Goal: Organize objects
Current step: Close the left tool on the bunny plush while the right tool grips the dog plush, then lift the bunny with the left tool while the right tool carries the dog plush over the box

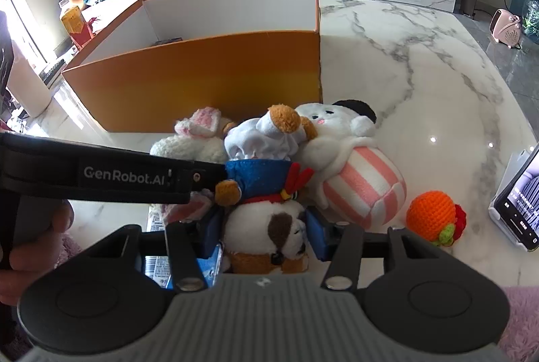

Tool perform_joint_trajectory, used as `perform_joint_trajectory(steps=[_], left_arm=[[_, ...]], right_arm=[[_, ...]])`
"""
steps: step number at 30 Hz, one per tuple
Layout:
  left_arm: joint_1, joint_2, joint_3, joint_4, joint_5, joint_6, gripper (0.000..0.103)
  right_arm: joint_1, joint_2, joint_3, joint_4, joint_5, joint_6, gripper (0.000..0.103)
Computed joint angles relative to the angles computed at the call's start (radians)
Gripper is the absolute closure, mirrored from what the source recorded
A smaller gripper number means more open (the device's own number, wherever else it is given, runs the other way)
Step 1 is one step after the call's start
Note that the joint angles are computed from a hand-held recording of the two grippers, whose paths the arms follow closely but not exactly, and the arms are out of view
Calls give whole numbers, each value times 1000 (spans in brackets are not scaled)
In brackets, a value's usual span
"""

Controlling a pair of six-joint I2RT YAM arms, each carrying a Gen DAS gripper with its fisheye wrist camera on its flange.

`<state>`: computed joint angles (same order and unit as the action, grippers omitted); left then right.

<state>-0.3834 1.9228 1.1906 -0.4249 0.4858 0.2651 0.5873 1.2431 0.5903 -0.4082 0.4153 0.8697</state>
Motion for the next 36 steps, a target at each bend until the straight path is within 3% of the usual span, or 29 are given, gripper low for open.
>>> perform_joint_trajectory(steps=[3, 10, 23, 36], left_arm=[[5, -15, -12, 13, 13, -2, 51], [33, -28, -16, 7, 54, -17, 58], [114, -140, -40, -40, 140, -10, 60], [208, -237, 30, -108, 279, 18, 61]], right_arm=[[8, 3, 8, -10, 11, -1, 51], [35, 2, 43, -77, 44, 3, 53], [81, -80, 90, -166, 111, 21, 53], [60, -171, 154, -106, 115, -26, 53]])
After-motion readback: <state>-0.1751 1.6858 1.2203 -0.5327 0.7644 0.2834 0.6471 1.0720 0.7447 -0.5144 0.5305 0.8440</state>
